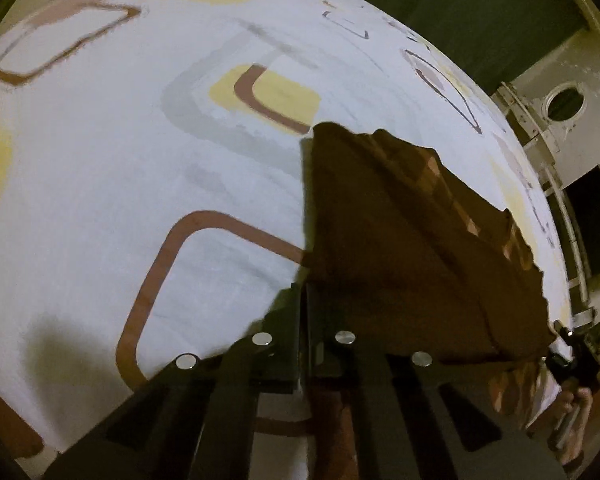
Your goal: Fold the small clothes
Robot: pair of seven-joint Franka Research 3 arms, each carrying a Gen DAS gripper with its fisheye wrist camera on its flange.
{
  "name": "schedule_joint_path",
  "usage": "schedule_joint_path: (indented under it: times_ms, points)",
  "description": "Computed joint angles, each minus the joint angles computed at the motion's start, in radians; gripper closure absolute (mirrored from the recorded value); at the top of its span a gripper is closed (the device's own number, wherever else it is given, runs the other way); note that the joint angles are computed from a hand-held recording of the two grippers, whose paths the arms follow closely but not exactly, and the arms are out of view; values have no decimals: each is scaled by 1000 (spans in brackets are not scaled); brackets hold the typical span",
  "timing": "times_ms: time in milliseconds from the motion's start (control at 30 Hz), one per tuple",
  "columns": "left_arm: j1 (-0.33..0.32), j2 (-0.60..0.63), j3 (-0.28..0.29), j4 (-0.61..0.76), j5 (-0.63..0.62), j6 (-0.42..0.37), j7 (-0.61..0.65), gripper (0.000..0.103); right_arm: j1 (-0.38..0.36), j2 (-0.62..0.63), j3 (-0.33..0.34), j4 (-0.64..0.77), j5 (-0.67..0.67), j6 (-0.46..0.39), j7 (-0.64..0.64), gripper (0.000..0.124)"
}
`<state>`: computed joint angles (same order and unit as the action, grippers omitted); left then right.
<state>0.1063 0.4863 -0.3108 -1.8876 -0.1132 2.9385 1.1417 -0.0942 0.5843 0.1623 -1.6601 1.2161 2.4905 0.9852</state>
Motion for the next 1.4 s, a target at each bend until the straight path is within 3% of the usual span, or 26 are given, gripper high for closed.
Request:
schedule_joint_path:
  times_ms: [100,267,433,500,533,600,633,667,733,767,1000,1033,1067,1100,1133,1167,1233,1333,1400]
  points:
    - [67,9,-73,-16,-57,29,52,101,14,8,-12,6,-42,6,19,83]
    - [57,10,-63,-25,-40,50,68,101,38,17,-25,5,-142,57,42,110]
    - [130,25,-139,-37,-82,79,108,101,7,27,5,5,-121,52,14,111]
    - [137,20,-146,-39,-83,79,111,101,-17,23,20,-1,-82,31,-9,106]
    - [170,18,-182,-46,-67,83,117,101,-26,19,24,-5,-62,22,-22,100]
    - [303,38,-340,-58,-152,111,255,100,-46,11,35,-11,-1,8,-71,90]
    - [347,52,-394,-53,-184,114,313,94,-56,10,38,-7,29,-5,-96,85]
    - [362,58,-413,-44,-192,115,341,80,-59,14,37,3,50,-14,-112,80]
    - [321,58,-361,-10,-118,120,293,56,-55,41,26,52,53,-40,-113,75]
    - [317,81,-360,26,-130,113,324,50,-51,58,22,82,42,-54,-104,73]
    - [157,250,-180,338,-120,-59,249,50,-2,258,7,370,-143,-65,73,70]
    - [146,266,-169,363,-123,-67,252,54,-2,276,14,394,-162,-61,88,70]
    - [122,266,-137,373,-117,-71,241,68,-5,290,24,414,-177,-57,95,71]
    - [71,266,-70,399,-86,-99,198,76,0,306,26,438,-204,-56,110,73]
    - [47,265,-36,410,-70,-118,173,92,9,314,21,453,-238,-52,130,83]
    - [46,267,-29,413,-69,-124,166,95,19,321,11,466,-276,-47,155,100]
    - [77,267,-62,394,-89,-107,201,97,38,345,-11,501,-356,-55,226,113]
    - [62,259,-45,381,-70,-93,211,97,-8,362,46,500,-339,-50,209,115]
    - [63,244,-45,368,-66,-96,215,96,-42,347,85,465,-300,-44,170,109]
